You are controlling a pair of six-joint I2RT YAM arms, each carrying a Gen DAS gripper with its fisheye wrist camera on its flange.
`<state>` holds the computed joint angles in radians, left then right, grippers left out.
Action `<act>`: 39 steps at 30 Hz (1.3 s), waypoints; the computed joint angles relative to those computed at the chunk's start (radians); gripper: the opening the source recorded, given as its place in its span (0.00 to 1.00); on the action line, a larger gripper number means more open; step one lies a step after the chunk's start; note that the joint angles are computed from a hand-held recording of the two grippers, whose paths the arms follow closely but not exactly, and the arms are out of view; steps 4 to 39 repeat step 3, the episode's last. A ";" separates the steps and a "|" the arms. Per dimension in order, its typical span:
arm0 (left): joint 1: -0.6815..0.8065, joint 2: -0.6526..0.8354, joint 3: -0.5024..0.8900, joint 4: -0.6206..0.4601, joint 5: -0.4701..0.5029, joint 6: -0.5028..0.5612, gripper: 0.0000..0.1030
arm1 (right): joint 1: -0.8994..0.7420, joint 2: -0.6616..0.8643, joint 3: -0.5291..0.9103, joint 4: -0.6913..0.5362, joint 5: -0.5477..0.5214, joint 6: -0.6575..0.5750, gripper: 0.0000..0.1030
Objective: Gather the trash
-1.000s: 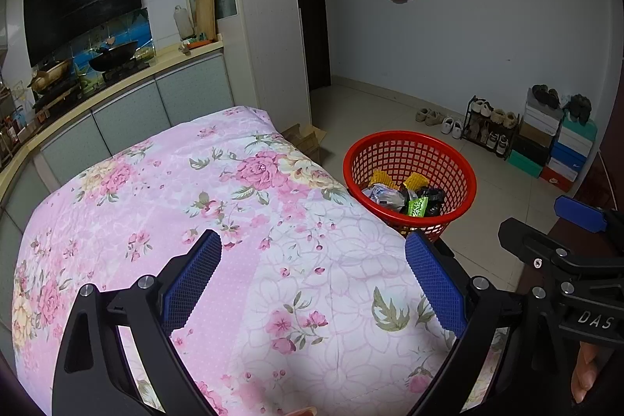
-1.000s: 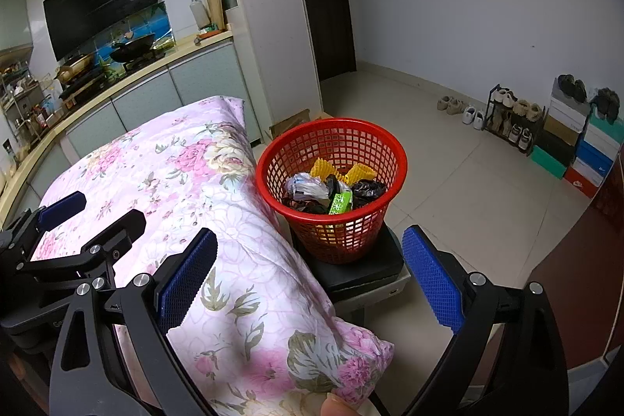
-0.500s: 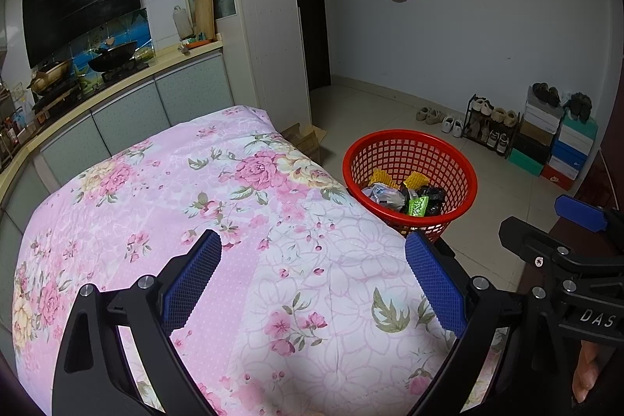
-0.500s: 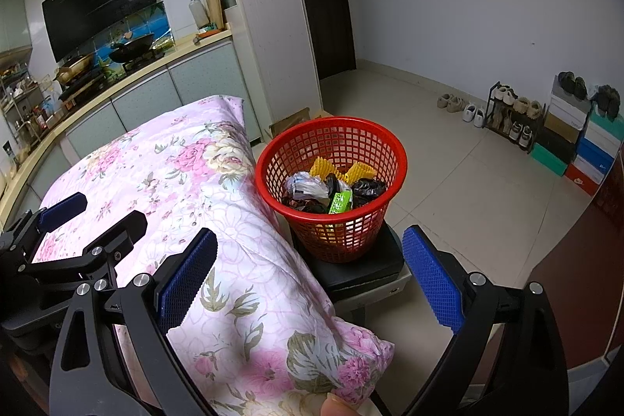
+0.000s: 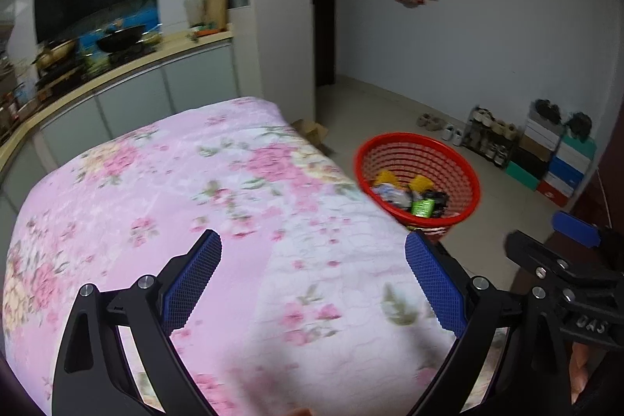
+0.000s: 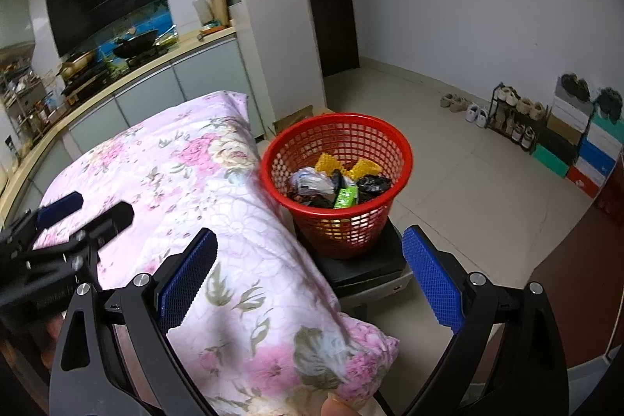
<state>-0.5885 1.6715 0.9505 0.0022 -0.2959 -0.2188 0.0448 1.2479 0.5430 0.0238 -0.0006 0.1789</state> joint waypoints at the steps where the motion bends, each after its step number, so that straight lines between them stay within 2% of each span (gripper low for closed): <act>1: 0.023 -0.023 -0.022 0.000 -0.010 -0.005 0.89 | 0.039 -0.018 -0.014 0.000 0.020 -0.001 0.90; 3: 0.070 -0.068 -0.064 0.004 -0.023 -0.013 0.89 | 0.110 -0.033 -0.020 -0.003 0.035 -0.015 0.90; 39: 0.070 -0.068 -0.064 0.004 -0.023 -0.013 0.89 | 0.110 -0.033 -0.020 -0.003 0.035 -0.015 0.90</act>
